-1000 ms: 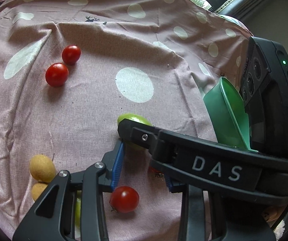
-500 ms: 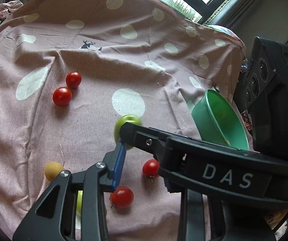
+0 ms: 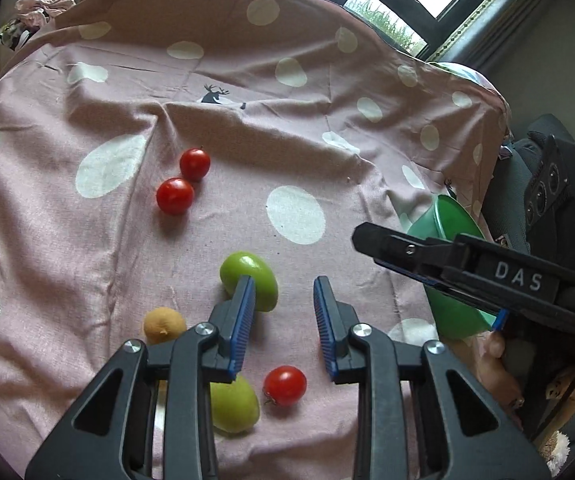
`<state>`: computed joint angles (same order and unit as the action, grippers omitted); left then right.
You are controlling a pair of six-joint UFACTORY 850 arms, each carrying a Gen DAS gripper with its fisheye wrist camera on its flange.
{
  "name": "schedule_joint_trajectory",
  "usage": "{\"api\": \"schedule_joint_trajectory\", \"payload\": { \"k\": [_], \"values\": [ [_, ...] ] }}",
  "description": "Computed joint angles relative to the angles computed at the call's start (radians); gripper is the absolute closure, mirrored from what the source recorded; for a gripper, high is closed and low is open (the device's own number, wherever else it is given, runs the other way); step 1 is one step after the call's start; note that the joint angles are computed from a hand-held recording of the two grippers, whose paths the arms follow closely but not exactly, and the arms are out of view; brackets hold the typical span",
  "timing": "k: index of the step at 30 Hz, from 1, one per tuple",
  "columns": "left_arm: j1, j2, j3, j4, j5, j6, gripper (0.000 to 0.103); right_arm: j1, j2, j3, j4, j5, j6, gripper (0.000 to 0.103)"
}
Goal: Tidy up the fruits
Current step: 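Carry the green plum in the right gripper toward the green bowl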
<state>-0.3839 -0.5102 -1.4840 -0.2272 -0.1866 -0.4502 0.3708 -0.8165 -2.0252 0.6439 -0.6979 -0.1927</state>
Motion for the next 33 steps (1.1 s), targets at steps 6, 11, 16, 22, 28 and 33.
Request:
{"api": "schedule_joint_trajectory", "payload": {
  "k": [6, 11, 16, 22, 28, 33],
  "values": [
    [0.014, -0.014, -0.012, 0.08, -0.049, -0.106, 0.072, -0.025, -0.034, -0.035, 0.045, -0.01, 0.017, 0.059],
    [0.012, -0.038, -0.03, -0.051, -0.051, 0.018, 0.07, -0.018, -0.117, -0.141, 0.126, -0.115, -0.038, 0.059],
    [0.012, -0.08, -0.069, -0.118, -0.092, 0.08, 0.07, 0.007, -0.201, -0.259, 0.088, -0.183, -0.011, 0.058],
    [0.012, -0.102, -0.089, -0.105, -0.087, 0.062, 0.071, 0.019, -0.249, -0.325, 0.033, -0.229, 0.032, 0.06],
    [0.017, -0.104, -0.085, -0.149, -0.079, 0.098, 0.072, 0.025, -0.28, -0.367, 0.022, -0.25, 0.032, 0.067],
    [0.007, -0.089, -0.076, -0.071, -0.064, 0.039, 0.072, 0.025, -0.234, -0.294, 0.036, -0.205, 0.006, 0.067]
  ]
}}
